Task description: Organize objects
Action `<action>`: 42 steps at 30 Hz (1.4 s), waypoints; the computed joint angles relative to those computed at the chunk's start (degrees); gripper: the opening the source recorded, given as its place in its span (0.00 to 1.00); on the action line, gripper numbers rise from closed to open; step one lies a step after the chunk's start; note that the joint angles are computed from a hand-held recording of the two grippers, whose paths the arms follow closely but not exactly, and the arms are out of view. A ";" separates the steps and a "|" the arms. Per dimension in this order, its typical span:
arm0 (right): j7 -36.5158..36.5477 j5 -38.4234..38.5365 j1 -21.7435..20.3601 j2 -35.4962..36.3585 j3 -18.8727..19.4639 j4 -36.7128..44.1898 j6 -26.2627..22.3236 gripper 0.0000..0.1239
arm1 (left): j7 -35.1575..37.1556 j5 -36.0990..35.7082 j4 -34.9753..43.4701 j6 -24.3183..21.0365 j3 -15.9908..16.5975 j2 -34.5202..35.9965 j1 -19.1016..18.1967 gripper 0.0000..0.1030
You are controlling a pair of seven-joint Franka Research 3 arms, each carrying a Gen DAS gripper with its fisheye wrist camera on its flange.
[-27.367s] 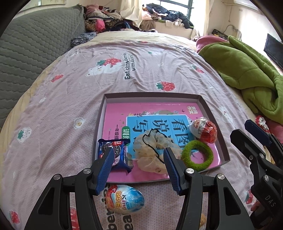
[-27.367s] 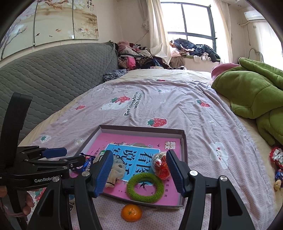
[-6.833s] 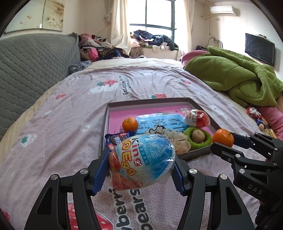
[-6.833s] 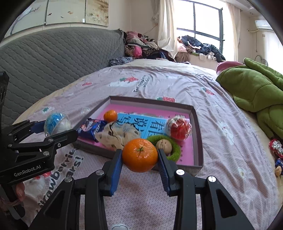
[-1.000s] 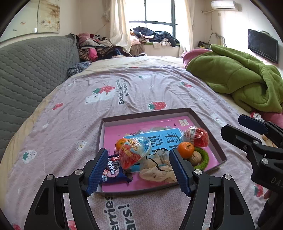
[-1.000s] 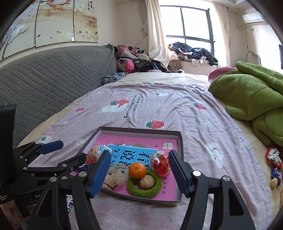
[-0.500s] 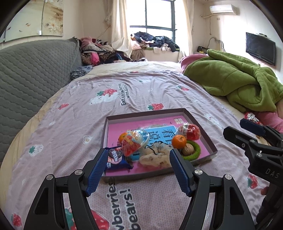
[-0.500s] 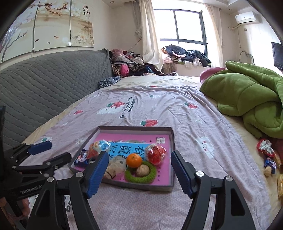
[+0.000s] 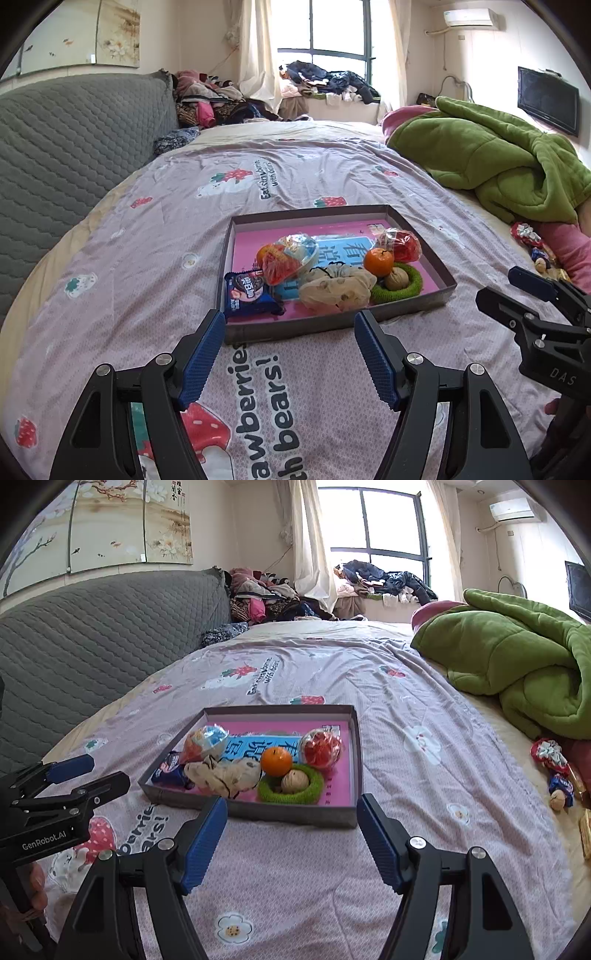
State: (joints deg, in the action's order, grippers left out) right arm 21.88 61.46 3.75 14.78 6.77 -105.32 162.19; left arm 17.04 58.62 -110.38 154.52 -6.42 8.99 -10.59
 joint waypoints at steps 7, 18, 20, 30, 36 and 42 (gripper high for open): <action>-2.12 1.59 0.48 -0.51 0.45 -2.02 2.27 0.58 | -1.35 0.38 -1.23 0.50 0.12 0.17 -0.08 0.72; -5.03 5.40 0.66 0.30 1.00 -2.65 3.84 0.58 | -4.85 1.72 -2.59 2.28 0.63 0.88 0.07 0.72; -6.02 6.21 0.54 0.59 1.26 -2.71 4.07 0.58 | -4.97 1.82 -2.60 2.30 0.66 1.29 -0.03 0.72; -2.10 2.00 0.89 2.27 1.15 -3.17 4.92 0.58 | -6.35 2.17 -2.92 2.62 1.35 2.90 -0.57 0.72; -1.21 0.70 0.45 2.91 1.84 -3.26 6.19 0.58 | -7.67 3.48 -3.19 2.69 1.65 2.98 -0.72 0.72; 0.17 -0.82 -0.12 3.45 2.32 -3.16 6.80 0.58 | -8.00 3.63 -3.45 3.45 1.80 3.23 -0.47 0.72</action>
